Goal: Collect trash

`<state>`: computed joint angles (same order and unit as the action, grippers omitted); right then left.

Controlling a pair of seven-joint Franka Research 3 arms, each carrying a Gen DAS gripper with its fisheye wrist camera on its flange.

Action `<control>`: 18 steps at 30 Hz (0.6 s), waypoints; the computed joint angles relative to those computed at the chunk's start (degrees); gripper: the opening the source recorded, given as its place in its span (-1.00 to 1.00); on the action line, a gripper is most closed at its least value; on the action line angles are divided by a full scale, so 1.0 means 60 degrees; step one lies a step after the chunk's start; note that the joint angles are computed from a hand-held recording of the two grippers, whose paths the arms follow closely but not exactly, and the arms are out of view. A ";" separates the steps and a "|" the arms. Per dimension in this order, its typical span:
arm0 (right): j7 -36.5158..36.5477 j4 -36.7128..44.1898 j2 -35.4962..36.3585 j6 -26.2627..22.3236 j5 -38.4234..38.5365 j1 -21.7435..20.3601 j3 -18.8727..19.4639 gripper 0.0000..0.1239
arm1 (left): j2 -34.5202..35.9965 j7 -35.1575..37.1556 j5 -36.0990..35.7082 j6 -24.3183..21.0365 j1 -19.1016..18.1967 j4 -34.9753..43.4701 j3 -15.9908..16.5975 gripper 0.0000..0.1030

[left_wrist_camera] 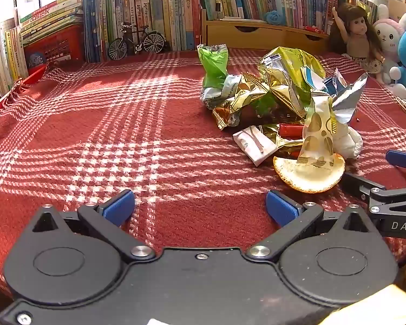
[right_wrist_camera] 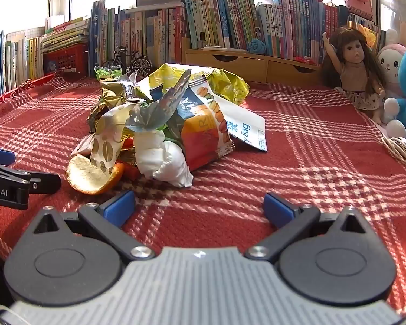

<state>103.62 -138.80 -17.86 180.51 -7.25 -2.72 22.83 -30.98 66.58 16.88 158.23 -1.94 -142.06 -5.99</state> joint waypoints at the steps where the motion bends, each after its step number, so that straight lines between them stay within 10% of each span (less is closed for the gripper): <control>1: 0.0015 -0.0002 -0.0005 0.0013 -0.0032 -0.0048 0.0039 0.66 | -0.0001 0.0003 -0.0012 -0.0003 -0.0006 0.0001 0.0004 1.00; 18: 0.0076 0.0016 0.0011 -0.0010 -0.0112 -0.0054 0.0038 0.66 | -0.0004 -0.0029 0.0022 0.0097 0.0037 -0.0030 -0.0023 1.00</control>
